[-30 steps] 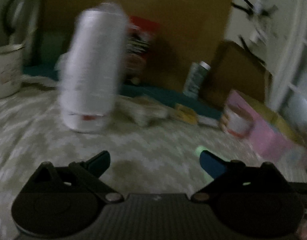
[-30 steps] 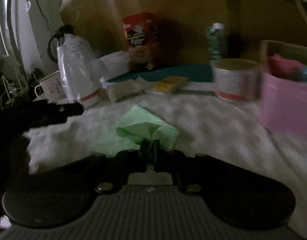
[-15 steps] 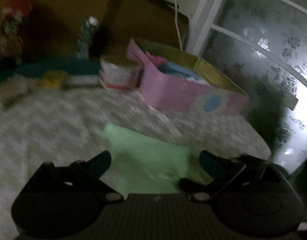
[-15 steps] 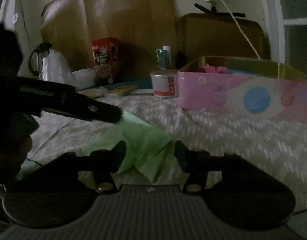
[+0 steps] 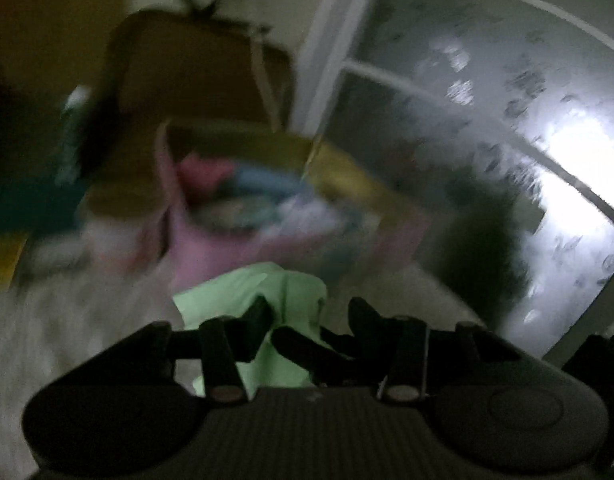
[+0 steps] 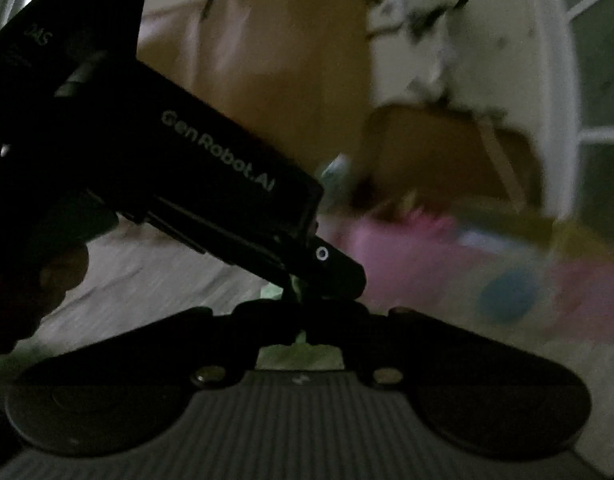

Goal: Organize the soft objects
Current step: 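Carry the green cloth into the pink tin and open the right tool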

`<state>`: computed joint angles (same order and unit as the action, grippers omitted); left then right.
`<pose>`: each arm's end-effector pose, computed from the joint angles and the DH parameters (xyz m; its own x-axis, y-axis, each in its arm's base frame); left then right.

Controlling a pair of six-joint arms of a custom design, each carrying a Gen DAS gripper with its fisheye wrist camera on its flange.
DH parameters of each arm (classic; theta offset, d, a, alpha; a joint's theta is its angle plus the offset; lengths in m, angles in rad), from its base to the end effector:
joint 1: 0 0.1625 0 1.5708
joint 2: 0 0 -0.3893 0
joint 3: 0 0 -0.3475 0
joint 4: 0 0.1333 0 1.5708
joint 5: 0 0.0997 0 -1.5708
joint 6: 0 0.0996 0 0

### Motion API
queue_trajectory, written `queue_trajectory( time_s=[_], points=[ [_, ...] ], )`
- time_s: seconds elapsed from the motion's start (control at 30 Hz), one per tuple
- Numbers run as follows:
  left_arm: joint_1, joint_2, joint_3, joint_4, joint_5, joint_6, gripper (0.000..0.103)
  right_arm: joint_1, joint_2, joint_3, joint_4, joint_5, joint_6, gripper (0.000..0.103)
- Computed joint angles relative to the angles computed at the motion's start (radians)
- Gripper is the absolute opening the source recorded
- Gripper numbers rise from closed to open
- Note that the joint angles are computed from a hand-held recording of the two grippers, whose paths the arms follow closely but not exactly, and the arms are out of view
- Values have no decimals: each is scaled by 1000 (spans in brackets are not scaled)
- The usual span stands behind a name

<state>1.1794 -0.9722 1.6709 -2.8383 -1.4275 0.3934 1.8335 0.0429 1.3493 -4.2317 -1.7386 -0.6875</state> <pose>-0.1011 -0.6317 0.2312 -0.7489 0.5816 -0.3176 0.6588 0.6019 -0.4514 0.2617 -0.5241 -0.1302 -0.7188 -0.2612 0.6443 -0.6902 0.1573 -0.7063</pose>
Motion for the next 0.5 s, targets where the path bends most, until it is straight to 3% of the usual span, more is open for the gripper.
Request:
queue_trajectory(
  time_s=[0.13,0.23,0.3,0.33,0.4,0.47,0.5],
  points=[
    [-22,124,-146,-37,-52,53,50,-25,-21,-64,-63,-6,-20,6],
    [-27,242,-284,-47,-49,58,62,-47,-24,-145,-60,-37,-19,7],
    [-34,320,-361,-82,10,54,85,-75,-30,-198,-26,-14,-45,7],
    [-38,360,-405,-94,59,50,91,-84,-30,-231,9,-24,-48,7],
    [-43,413,-469,-91,153,48,96,-92,-19,-319,87,-86,-45,20],
    [-38,423,-496,-59,199,15,96,-97,-30,-350,180,-167,-9,46],
    [-30,415,-492,-49,180,0,97,-104,-35,-341,177,-166,28,46]
  ],
)
